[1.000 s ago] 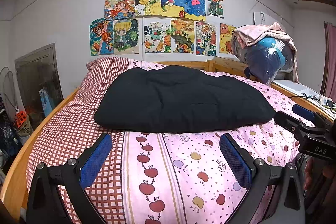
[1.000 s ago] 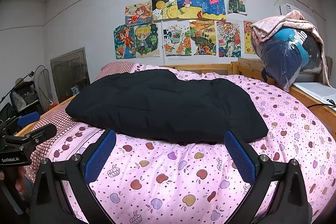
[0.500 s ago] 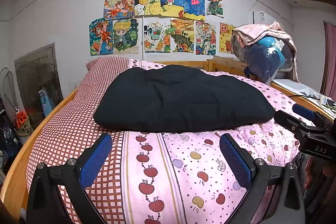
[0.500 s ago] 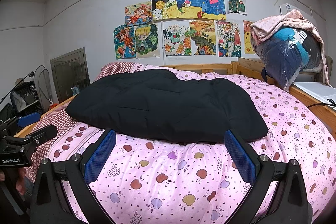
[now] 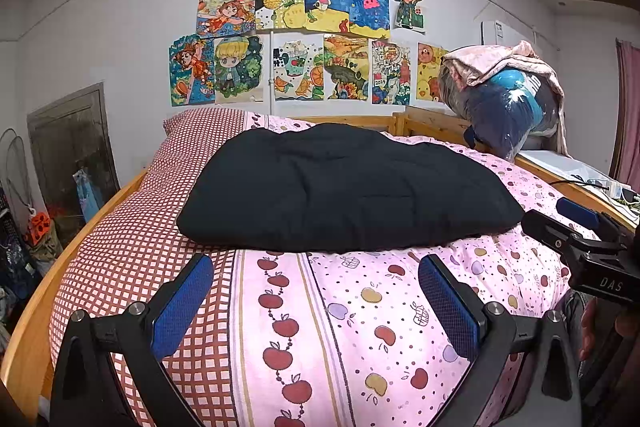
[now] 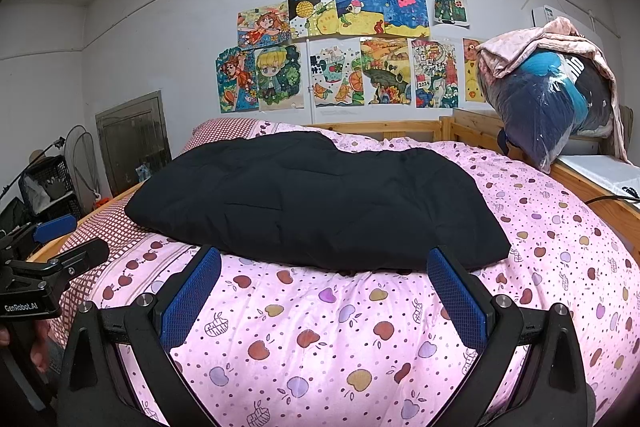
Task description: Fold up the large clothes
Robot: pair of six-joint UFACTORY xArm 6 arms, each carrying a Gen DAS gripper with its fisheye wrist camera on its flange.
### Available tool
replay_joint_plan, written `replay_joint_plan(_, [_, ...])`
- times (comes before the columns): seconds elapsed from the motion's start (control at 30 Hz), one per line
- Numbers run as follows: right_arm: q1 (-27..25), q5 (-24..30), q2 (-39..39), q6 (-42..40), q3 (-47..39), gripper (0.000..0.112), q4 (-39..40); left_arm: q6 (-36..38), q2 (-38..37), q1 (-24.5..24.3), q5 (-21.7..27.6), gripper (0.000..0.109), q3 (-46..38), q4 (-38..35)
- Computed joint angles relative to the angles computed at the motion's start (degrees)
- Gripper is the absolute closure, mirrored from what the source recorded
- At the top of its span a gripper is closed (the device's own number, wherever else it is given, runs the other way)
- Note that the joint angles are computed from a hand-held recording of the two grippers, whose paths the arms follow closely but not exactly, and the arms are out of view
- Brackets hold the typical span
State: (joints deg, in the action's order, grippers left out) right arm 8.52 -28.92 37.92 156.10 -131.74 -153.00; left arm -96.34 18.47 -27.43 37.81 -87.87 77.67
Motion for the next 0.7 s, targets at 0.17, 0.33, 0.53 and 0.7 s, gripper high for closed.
replay_joint_plan(0.17, [0.1,0.0,0.1,0.3,-0.1,0.011,-0.3,0.1,0.0,0.0,0.0,0.006,-0.1,-0.1])
replay_joint_plan(0.33, [0.0,0.0,0.0,0.1,0.0,0.011,-0.1,-0.3,-0.3,-0.1,-0.2,0.006,0.4,0.0])
replay_joint_plan(0.53, [0.1,0.3,-0.2,0.1,0.5,0.011,0.0,-0.6,-1.0,0.2,-2.1,0.006,1.1,-0.7])
replay_joint_plan(0.7, [0.0,0.4,-0.4,-0.3,0.9,0.011,0.4,-0.5,-0.3,0.1,-2.0,0.006,0.3,-1.5])
